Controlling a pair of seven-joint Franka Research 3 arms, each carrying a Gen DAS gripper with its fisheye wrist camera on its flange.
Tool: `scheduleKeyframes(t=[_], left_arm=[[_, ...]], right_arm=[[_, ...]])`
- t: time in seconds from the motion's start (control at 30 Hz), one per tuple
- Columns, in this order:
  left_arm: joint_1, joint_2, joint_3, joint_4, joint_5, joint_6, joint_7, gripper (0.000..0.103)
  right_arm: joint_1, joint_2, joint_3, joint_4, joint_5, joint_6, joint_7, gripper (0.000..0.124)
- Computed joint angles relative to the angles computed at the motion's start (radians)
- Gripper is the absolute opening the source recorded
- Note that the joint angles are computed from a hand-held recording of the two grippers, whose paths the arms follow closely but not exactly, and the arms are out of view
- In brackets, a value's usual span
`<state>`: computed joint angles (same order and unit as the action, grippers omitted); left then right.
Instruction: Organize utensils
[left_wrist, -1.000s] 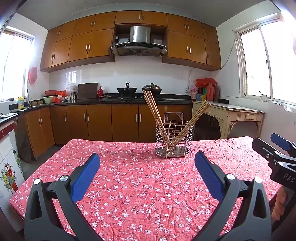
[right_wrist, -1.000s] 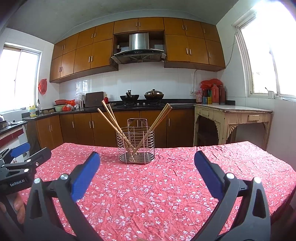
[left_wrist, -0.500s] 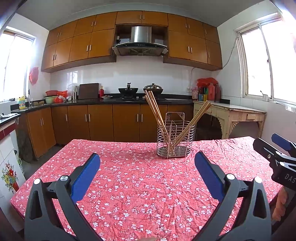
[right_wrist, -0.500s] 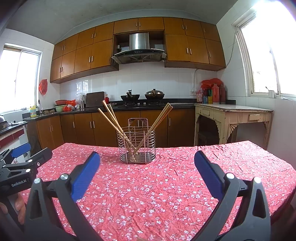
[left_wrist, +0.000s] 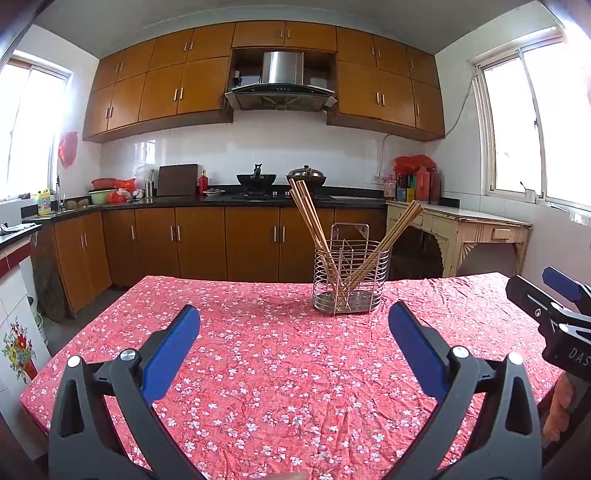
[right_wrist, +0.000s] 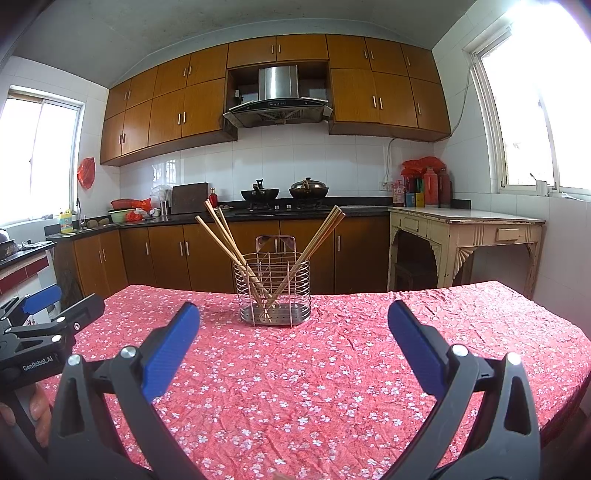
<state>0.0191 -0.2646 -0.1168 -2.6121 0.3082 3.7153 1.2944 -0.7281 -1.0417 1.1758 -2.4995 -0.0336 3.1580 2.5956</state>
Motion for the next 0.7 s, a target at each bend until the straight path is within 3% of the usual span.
scheduleKeyframes(t=[0.43,0.7], left_arm=[[0.008,-0.002,-0.030,-0.010,-0.060,0.012,0.037,0.101],[-0.001,-0.005,-0.019,-0.012,-0.054,0.012,0.033,0.101]], right_arm=[[-0.002,-0.005,0.001,0.002,-0.003,-0.005,0.003,0.099],[-0.001,-0.006,0.001,0.003,-0.004,-0.006,0.007,0.099]])
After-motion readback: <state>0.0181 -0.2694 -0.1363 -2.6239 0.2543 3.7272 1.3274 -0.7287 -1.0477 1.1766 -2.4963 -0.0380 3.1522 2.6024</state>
